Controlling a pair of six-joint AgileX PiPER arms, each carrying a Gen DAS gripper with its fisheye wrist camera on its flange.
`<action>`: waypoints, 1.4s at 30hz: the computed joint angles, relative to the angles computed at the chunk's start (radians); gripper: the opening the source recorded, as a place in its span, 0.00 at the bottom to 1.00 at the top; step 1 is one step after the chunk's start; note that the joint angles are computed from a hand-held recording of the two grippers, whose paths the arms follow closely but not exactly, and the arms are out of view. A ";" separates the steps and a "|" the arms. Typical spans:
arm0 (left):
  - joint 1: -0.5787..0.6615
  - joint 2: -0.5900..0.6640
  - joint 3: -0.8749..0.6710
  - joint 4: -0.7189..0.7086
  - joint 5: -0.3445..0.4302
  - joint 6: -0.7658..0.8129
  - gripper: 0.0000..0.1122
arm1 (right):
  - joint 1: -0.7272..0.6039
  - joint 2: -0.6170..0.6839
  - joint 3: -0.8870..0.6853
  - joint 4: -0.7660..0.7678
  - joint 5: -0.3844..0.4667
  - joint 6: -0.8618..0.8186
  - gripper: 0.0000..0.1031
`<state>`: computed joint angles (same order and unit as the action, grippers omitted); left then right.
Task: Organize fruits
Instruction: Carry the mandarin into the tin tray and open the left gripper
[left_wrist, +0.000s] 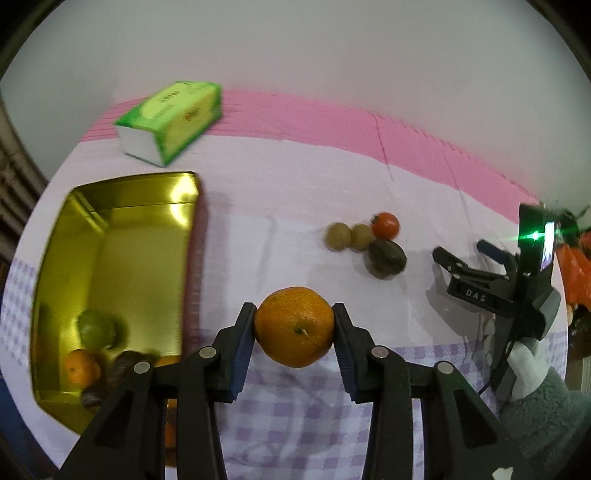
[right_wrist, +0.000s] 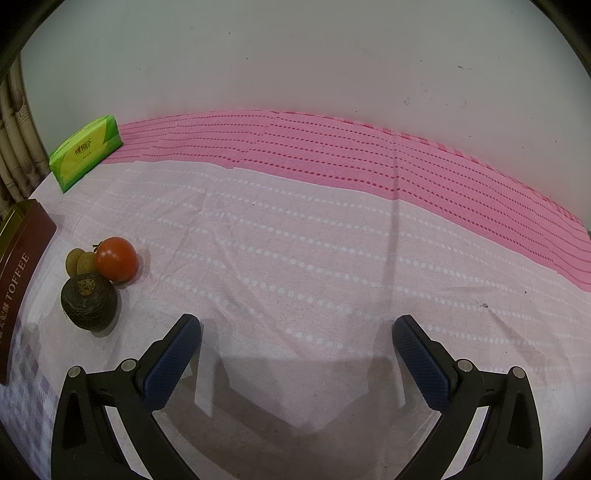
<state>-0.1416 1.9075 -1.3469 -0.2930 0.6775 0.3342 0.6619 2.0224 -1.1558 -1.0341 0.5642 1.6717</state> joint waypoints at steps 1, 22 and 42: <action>0.013 -0.012 0.006 0.006 -0.001 -0.004 0.33 | -0.001 -0.001 0.001 0.000 0.000 0.000 1.00; 0.238 0.000 0.030 0.126 0.006 -0.060 0.33 | -0.002 -0.002 0.001 0.000 -0.002 -0.002 1.00; 0.298 0.046 0.002 0.102 0.025 -0.008 0.34 | -0.004 -0.002 0.002 0.000 -0.003 -0.004 1.00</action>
